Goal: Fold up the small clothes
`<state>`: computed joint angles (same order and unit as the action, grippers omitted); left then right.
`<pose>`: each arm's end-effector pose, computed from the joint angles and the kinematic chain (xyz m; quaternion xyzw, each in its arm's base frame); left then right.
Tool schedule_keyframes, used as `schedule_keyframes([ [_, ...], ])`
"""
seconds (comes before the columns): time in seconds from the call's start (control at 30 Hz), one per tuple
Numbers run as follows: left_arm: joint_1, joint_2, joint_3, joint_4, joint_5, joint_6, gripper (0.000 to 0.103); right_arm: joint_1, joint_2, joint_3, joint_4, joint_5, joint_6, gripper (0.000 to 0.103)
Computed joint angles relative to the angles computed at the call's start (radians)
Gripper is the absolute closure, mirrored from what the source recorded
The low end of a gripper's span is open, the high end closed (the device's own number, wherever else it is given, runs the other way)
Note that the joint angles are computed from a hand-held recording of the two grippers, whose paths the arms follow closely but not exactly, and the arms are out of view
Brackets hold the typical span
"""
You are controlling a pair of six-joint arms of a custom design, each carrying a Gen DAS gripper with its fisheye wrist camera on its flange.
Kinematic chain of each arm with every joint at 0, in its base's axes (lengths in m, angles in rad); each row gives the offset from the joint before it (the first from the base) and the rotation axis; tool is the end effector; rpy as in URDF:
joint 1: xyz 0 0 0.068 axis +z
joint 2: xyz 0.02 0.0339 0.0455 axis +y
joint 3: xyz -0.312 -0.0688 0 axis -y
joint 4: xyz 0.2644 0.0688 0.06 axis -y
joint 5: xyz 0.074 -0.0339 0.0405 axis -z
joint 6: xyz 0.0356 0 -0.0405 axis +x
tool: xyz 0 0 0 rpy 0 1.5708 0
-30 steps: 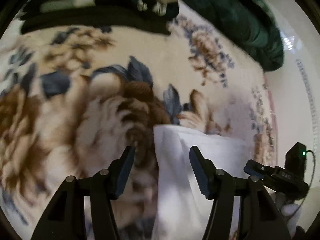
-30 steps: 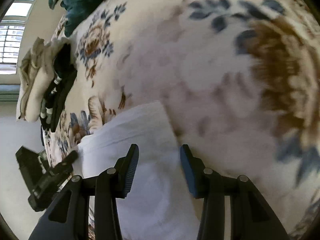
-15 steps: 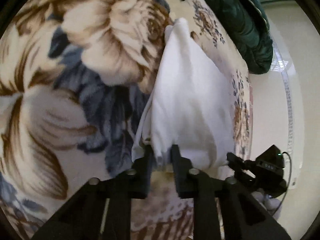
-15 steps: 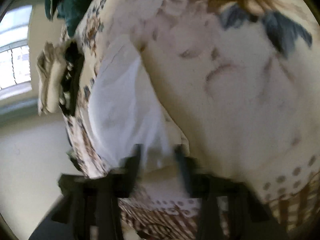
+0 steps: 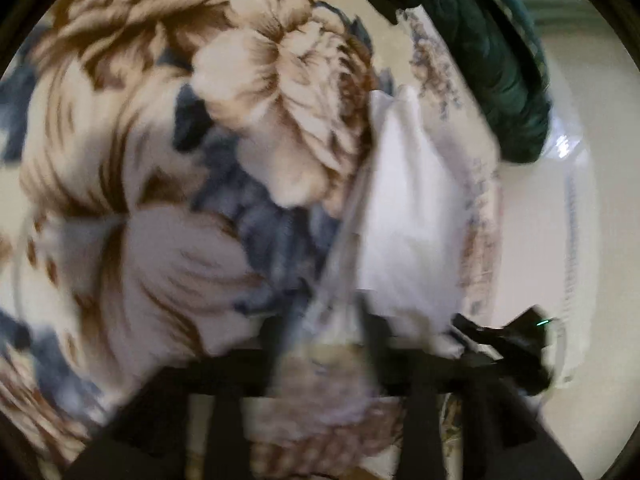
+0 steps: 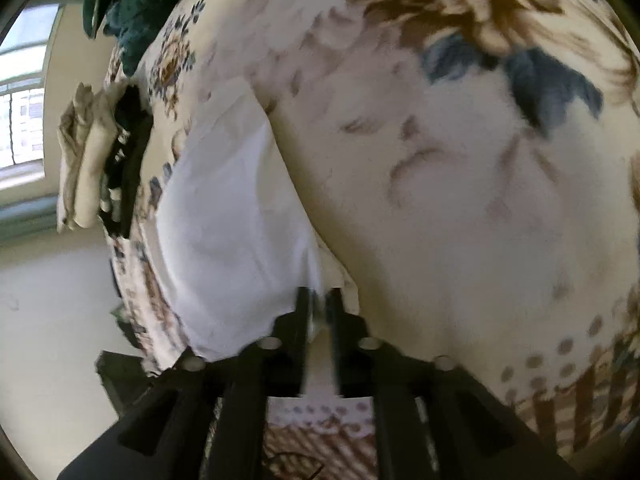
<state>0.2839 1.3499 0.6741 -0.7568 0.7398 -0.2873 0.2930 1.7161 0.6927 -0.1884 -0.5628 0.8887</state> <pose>0.2076 0.0356 0.2000 -0.2381 0.8995 -0.3608 0.0638 0.2727 0.1021 0.1302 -0.2300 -0.9182 -0.3225 0.0098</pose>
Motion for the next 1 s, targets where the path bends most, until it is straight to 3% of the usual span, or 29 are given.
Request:
schedule_keyframes([
  [0.03,0.012,-0.038,-0.037,0.028,0.044,-0.068,0.030,-0.006,-0.021,-0.019,0.010,0.006,0.018,0.049],
  [0.1,0.008,-0.068,-0.111,0.120,0.142,-0.210,0.030,-0.008,-0.029,-0.060,0.052,-0.022,0.048,0.048],
  [0.17,-0.063,-0.091,-0.213,0.334,0.212,-0.467,0.030,0.009,-0.003,-0.103,0.134,-0.068,0.104,0.047],
  [0.2,-0.120,-0.088,-0.272,0.495,0.219,-0.620,0.030,0.022,0.017,-0.130,0.211,-0.094,0.150,0.047],
  [0.27,-0.204,-0.052,-0.354,0.771,0.191,-0.831,0.030,0.055,0.082,-0.179,0.419,-0.120,0.262,0.048],
  [0.33,-0.261,0.023,-0.393,0.959,0.134,-0.942,0.030,0.077,0.148,-0.214,0.605,-0.106,0.355,0.048],
  [0.37,-0.281,0.055,-0.407,1.035,0.096,-0.995,0.030,0.086,0.185,-0.224,0.691,-0.092,0.395,0.048],
  [0.43,-0.287,0.048,-0.429,1.086,0.039,-1.040,0.032,0.095,0.259,-0.266,0.911,-0.064,0.504,0.048],
  [0.5,-0.302,0.030,-0.436,1.112,-0.015,-1.078,0.032,0.102,0.306,-0.279,1.024,-0.046,0.557,0.047],
  [0.57,-0.316,-0.048,-0.446,1.064,-0.081,-1.075,0.039,0.109,0.345,-0.282,1.099,-0.035,0.593,0.047],
  [0.63,-0.352,-0.079,-0.438,1.023,-0.157,-1.072,0.066,0.118,0.346,-0.287,1.127,-0.017,0.611,0.051],
  [0.7,-0.365,-0.131,-0.433,0.981,-0.206,-1.069,0.078,0.128,0.331,-0.276,1.101,-0.014,0.601,0.069],
  [0.73,-0.389,-0.129,-0.416,0.977,-0.240,-1.070,0.081,0.128,0.327,-0.278,1.104,-0.013,0.598,0.073],
  [0.87,-0.440,-0.201,-0.342,0.843,-0.328,-1.024,0.085,0.153,0.275,-0.247,1.022,0.013,0.565,0.089],
  [1.0,-0.421,-0.274,-0.268,0.710,-0.343,-0.980,0.088,0.166,0.163,-0.199,0.872,0.023,0.540,0.091],
])
